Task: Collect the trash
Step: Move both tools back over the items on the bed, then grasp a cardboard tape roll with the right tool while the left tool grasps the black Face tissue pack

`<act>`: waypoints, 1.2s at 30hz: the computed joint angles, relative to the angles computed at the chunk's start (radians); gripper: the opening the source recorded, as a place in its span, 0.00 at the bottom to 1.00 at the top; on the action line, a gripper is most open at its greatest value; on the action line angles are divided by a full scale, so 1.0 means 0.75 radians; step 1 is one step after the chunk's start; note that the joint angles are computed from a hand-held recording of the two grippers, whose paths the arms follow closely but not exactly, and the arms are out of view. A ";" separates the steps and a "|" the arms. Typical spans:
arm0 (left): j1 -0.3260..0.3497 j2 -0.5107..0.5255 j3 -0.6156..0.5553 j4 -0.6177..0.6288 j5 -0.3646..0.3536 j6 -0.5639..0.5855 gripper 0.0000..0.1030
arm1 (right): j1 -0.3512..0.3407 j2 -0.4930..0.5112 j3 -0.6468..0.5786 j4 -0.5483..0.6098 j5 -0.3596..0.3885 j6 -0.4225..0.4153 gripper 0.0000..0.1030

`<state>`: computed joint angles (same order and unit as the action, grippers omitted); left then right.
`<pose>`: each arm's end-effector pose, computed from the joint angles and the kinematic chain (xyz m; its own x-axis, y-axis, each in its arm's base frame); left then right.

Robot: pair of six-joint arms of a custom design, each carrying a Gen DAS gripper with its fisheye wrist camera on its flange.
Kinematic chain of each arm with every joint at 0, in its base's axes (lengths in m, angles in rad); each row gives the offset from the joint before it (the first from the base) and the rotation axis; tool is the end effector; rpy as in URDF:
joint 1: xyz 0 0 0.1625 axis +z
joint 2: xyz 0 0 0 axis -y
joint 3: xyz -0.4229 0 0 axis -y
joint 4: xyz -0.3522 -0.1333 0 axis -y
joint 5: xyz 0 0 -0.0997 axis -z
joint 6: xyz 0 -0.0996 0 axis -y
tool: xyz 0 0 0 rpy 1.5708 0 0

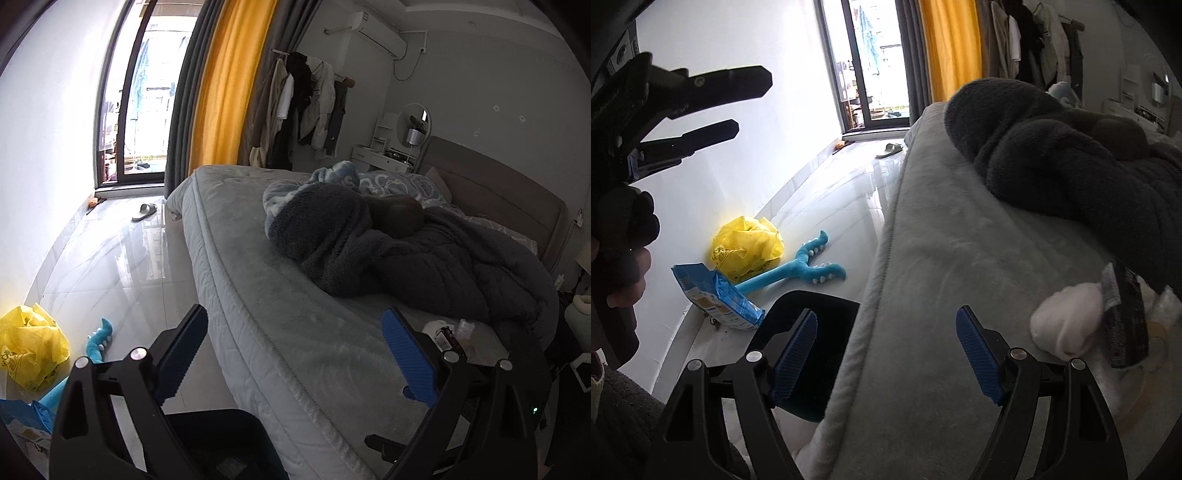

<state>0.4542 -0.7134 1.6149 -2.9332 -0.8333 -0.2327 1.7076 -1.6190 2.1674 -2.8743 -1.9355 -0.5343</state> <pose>-0.5055 -0.4697 0.1413 -0.7631 0.4289 -0.4835 0.6463 0.5055 -0.5717 0.1537 -0.3993 0.4019 -0.7746 -0.2686 0.5725 -0.5737 0.6793 -0.4576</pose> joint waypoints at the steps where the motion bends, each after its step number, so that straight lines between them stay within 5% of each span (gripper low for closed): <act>1: -0.005 0.013 -0.010 0.004 -0.006 0.006 0.93 | -0.004 -0.013 0.006 -0.011 -0.012 0.001 0.76; 16: -0.035 0.182 -0.189 0.120 -0.108 0.035 0.87 | -0.185 -0.242 -0.018 0.029 -0.005 0.022 0.67; 36: -0.030 0.398 -0.468 0.331 -0.305 -0.004 0.86 | -0.420 -0.378 -0.073 0.208 0.080 -0.030 0.62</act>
